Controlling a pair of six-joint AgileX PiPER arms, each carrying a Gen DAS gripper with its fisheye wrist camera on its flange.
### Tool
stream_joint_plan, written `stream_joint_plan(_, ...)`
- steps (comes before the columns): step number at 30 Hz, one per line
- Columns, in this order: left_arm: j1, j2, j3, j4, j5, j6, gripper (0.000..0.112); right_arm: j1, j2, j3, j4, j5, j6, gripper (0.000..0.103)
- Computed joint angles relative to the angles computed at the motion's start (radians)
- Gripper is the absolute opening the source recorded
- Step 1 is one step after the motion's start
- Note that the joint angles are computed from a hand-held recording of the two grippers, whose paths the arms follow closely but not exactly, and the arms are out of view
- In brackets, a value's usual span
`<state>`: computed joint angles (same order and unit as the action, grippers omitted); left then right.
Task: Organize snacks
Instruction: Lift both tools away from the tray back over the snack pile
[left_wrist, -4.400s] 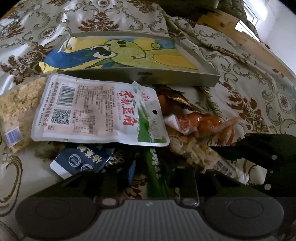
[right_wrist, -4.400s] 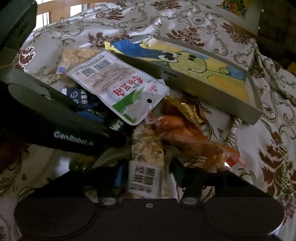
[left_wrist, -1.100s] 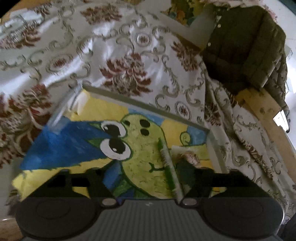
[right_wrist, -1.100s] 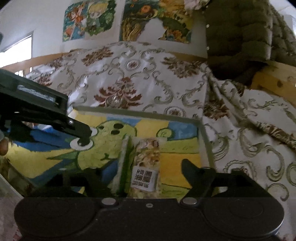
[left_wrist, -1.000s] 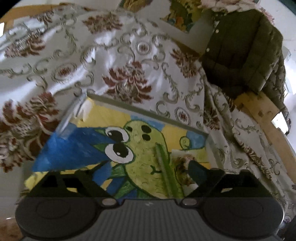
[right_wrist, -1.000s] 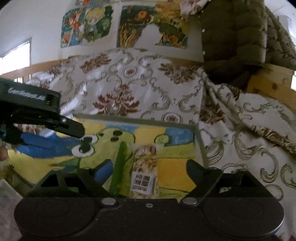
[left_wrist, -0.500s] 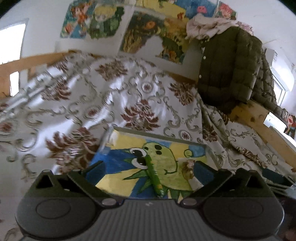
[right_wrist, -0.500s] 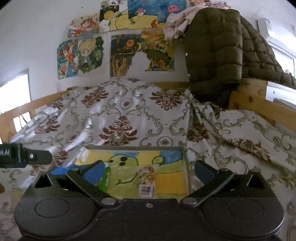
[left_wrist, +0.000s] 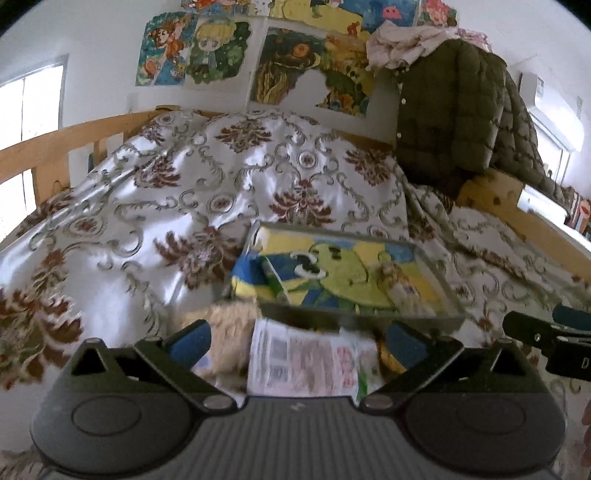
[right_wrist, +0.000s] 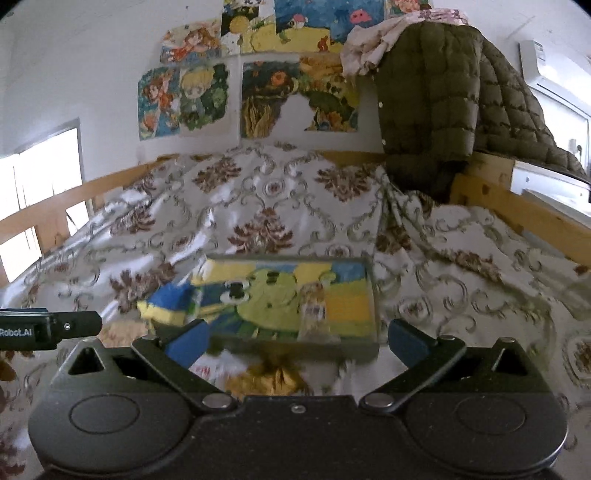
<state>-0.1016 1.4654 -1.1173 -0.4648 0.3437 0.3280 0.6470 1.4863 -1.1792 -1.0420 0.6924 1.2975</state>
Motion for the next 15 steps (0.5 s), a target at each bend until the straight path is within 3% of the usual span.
stream_joint_plan(8, 0.036, -0.170, 0.166, 0.002, 0.048, 0.047, 0.103, 0.126, -0.035, 0.013, 0.132, 0.155, -0.016, 0.102)
stream_joint_plan(15, 0.054, -0.236, 0.236, 0.086, 0.074, -0.011, 0.103, 0.216, -0.035, 0.022, 0.123, 0.245, 0.006, 0.102)
